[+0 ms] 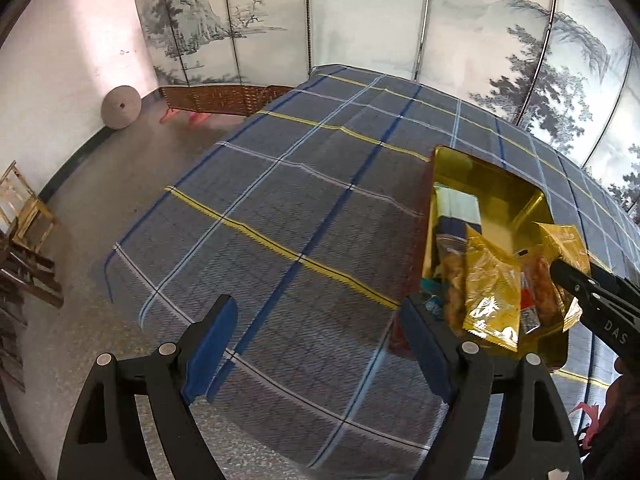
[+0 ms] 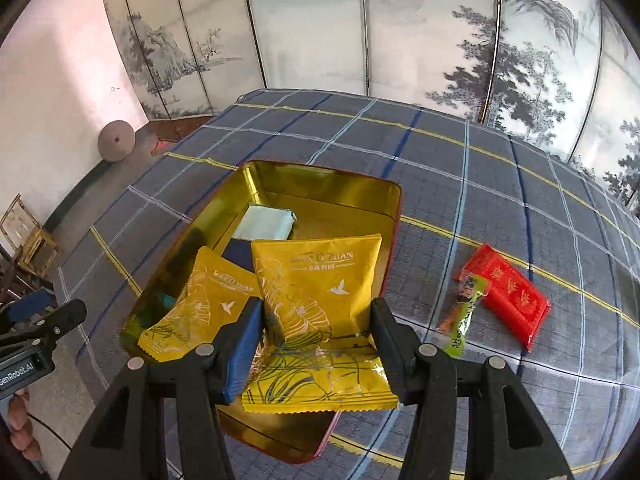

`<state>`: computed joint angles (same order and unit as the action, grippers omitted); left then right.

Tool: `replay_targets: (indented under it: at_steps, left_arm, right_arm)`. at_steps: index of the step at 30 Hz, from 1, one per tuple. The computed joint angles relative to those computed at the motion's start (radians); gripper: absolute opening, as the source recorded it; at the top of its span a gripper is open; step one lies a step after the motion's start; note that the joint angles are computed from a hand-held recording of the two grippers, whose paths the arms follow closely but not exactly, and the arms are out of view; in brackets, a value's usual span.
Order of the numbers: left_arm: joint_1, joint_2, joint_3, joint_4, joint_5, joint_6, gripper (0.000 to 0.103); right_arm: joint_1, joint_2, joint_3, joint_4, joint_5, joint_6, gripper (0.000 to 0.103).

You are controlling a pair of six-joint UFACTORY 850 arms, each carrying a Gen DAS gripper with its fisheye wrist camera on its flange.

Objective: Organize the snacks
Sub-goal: 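Carry the right tool's yellow pack into the tin and open it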

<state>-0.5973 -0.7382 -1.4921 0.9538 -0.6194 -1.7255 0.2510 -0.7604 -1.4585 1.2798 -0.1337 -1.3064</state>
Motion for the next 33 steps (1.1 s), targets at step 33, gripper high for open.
replay_targets:
  at_steps: [33]
  left_arm:
    - [0.004, -0.002, 0.005, -0.02, 0.001, 0.018, 0.081]
  right_arm:
    - [0.054, -0.054, -0.044, -0.318, 0.056, 0.327, 0.057]
